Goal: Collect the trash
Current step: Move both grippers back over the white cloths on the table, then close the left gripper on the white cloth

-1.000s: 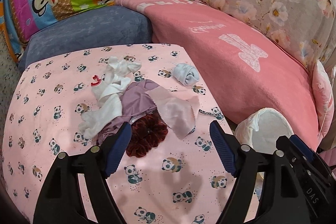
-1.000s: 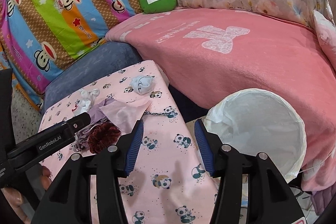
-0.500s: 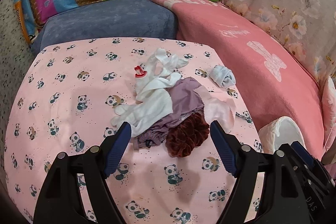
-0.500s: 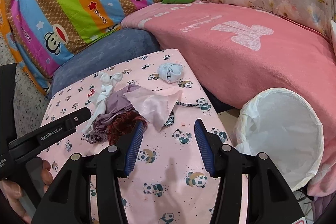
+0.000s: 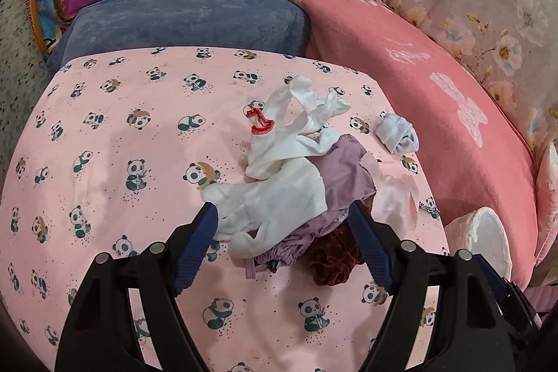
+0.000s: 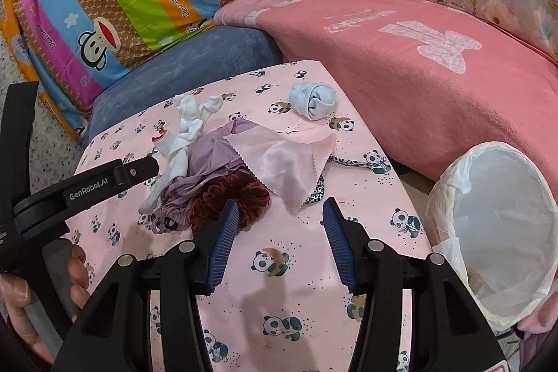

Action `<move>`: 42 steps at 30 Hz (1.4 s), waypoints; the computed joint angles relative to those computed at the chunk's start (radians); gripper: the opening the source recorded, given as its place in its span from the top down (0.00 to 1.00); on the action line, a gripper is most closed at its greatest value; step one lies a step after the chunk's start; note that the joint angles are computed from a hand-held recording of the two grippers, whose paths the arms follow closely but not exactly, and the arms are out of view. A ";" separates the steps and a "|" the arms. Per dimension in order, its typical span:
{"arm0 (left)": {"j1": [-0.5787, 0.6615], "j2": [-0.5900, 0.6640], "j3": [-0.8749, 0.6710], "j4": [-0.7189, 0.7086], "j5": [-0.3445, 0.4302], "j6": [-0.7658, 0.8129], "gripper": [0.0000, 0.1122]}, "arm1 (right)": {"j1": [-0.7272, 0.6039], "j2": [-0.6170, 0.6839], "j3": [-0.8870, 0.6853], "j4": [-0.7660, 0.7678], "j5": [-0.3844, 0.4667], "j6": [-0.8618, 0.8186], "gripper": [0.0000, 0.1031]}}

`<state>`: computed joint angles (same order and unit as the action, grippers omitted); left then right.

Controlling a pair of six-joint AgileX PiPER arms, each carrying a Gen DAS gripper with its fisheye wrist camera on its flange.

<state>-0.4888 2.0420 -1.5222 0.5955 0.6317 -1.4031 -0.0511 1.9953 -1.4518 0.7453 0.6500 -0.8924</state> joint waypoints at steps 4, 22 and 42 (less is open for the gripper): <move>0.024 0.051 -0.060 -0.064 -0.018 0.083 0.35 | 0.014 0.024 -0.026 -0.021 0.001 0.027 0.50; 0.077 -0.038 0.105 -0.110 -0.186 0.109 0.92 | 0.058 0.056 -0.055 -0.050 0.000 0.050 0.50; 0.126 -0.234 0.262 0.120 -0.101 -0.072 0.92 | 0.203 0.165 -0.330 -0.125 0.111 0.230 0.50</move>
